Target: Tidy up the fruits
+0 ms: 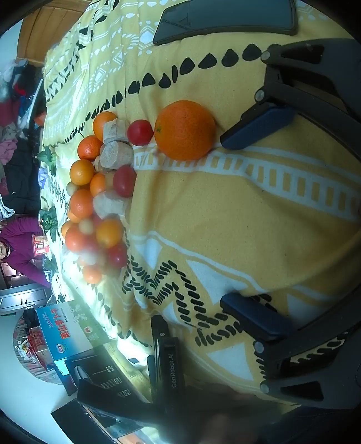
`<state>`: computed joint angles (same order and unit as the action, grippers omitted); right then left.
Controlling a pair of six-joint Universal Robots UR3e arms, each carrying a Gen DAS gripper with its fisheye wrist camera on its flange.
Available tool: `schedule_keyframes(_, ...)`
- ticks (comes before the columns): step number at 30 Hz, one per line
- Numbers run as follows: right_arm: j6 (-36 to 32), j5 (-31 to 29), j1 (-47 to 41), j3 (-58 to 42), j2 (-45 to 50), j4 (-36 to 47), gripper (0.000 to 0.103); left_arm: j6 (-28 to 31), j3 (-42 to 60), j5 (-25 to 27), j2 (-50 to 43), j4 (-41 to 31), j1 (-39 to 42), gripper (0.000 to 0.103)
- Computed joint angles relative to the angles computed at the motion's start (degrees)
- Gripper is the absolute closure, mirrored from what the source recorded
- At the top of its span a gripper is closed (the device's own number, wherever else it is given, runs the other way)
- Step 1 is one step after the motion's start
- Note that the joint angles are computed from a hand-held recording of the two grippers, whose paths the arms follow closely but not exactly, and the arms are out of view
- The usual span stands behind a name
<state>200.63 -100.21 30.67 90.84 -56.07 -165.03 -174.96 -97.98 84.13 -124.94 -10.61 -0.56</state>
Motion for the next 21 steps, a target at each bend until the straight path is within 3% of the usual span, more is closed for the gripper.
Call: schedule_keyframes(21,-0.06,-0.19,0.08,-0.36,0.06,0.67,0.0,-0.07,0.81,0.91,-0.46,-0.17,-0.58,0.0)
